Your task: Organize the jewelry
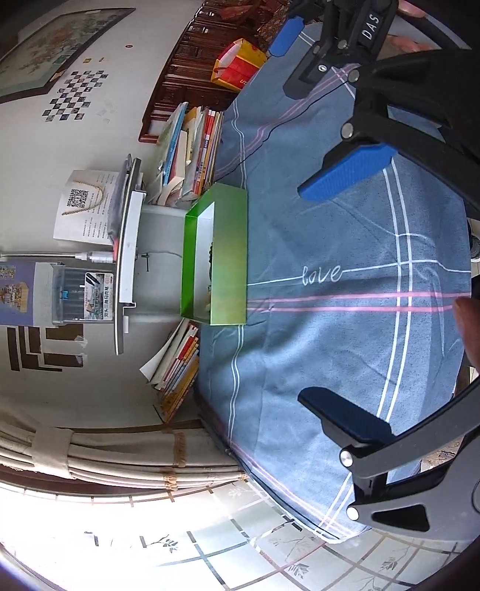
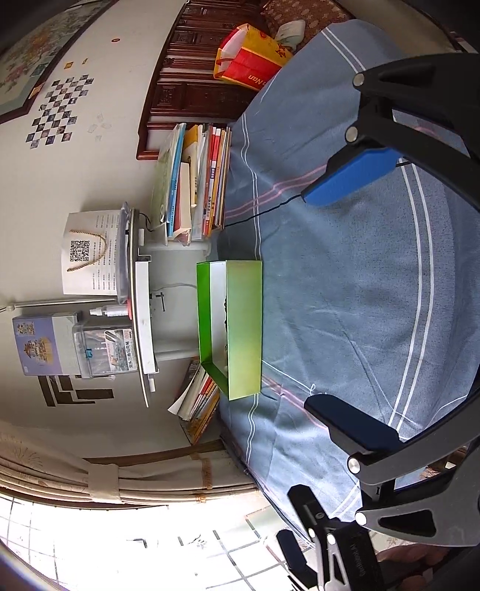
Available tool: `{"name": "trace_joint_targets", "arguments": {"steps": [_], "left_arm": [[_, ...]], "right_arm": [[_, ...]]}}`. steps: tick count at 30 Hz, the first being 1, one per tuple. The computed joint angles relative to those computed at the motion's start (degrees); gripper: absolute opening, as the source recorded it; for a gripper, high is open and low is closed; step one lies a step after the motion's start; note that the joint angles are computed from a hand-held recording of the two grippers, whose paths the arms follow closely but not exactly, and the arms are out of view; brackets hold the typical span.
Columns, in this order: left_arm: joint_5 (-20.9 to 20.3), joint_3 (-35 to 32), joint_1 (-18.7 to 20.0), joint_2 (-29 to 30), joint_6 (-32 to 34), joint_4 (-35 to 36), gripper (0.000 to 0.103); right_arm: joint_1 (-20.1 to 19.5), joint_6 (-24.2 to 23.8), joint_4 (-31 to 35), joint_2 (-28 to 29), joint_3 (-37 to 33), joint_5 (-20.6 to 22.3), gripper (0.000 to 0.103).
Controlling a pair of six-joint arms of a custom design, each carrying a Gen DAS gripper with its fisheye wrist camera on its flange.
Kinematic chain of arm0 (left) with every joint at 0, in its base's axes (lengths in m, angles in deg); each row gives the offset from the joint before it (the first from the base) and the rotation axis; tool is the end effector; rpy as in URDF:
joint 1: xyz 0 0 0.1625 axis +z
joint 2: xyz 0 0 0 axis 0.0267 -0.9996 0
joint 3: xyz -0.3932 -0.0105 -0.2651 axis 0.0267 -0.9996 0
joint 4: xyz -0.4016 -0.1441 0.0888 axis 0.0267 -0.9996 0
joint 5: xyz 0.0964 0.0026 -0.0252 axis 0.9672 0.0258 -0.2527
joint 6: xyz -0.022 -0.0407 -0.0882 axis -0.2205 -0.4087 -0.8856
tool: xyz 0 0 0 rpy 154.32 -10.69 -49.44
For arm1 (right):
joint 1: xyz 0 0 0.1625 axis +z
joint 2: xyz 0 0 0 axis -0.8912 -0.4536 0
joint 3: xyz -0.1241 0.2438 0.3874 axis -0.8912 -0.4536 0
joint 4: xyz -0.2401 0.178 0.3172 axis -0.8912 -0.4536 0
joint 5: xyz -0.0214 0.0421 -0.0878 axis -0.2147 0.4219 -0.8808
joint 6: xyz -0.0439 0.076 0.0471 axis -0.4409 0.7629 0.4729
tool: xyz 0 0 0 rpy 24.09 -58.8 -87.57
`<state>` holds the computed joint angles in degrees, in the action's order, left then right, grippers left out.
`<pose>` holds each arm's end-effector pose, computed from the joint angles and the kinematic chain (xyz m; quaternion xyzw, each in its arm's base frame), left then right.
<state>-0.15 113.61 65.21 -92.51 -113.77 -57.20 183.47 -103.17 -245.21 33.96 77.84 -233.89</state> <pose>-0.1032 -0.6797 0.3692 0.3367 0.8222 -0.4023 0.2210 0.4090 -0.5970 0.0422 0.0905 -0.7605 0.5313 0.3621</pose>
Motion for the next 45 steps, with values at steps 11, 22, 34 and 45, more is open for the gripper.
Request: {"name": "trace_joint_targets", "arguments": {"steps": [11,22,34,45], "left_arm": [[0.6,-0.8,-0.4,0.2,0.5,1.0,0.099],[0.9,-1.1,-0.4,0.5,0.6,1.6,0.099],[0.9,-1.0,-0.2,0.4,0.2,1.7,0.099],[1.1,-0.9,0.1,0.4,-0.2,1.8,0.099]], "right_arm": [[0.0,0.6,-0.4,-0.4,0.8,0.8,0.100],[0.1,0.3,-1.1,-0.6,0.9,1.0,0.100],[0.3,-0.5,-2.2,-0.5,0.9,0.9,0.100],[0.5,-0.3,-1.5,-0.3,0.7,0.7,0.100]]}}
